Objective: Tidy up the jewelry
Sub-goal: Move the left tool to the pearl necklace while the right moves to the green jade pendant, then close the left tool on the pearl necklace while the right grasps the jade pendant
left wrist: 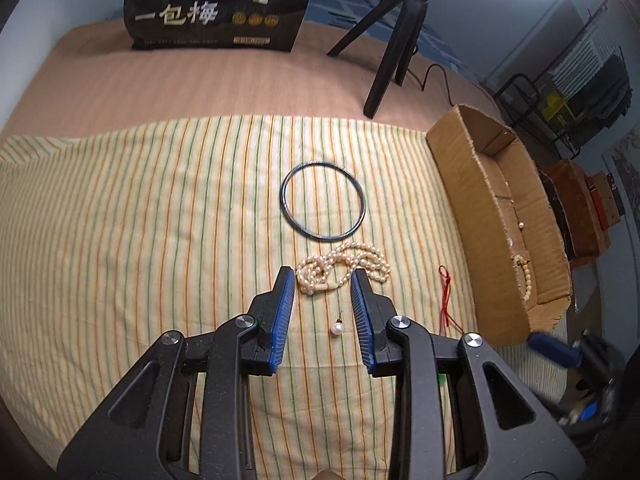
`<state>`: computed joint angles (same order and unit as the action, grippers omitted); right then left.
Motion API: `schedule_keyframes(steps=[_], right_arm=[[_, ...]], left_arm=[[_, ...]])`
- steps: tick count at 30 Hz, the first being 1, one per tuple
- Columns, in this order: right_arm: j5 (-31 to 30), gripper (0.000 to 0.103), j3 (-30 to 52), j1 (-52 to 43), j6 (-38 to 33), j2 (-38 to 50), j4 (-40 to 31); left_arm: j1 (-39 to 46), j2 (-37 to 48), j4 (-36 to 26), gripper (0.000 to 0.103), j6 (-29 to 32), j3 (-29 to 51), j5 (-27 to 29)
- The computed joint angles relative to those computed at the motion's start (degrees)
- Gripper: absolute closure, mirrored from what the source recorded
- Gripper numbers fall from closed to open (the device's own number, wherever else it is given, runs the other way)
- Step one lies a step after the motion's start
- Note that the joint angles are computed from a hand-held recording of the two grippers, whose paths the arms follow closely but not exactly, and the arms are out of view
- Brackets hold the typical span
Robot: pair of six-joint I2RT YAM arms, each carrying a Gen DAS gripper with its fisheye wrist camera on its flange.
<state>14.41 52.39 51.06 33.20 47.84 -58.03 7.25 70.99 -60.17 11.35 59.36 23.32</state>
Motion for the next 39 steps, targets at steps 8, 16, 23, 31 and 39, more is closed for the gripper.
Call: schedule_keyframes(steps=[8,16,23,31,39], right_arm=[[0.80,0.058,-5.33,6.20,5.98,1.03,1.21],[0.96,0.058,-7.22,8.15,6.16,4.30,3.19],[-1.99,0.058,-9.51,5.54,5.09,6.02,6.75],[-1.36,0.058,-9.22,5.74,4.53,8.93,7.73],[0.98,0.066,-8.43,7.78,4.78,10.62,6.72]], left_arm=[[-2.45,1.69,2.94,0.075,-2.41,-2.53,-2.16],[-3.78,4.30,5.26,0.075,-3.53,-2.92,-2.95],[-4.23,6.07,6.65,0.075,-3.92,-2.74,-2.73],[-5.47,7.82,8.58,0.075,-4.88,-2.74,-3.30],[-8.72,7.40,11.59,0.083,-5.49,-4.28,-7.45]])
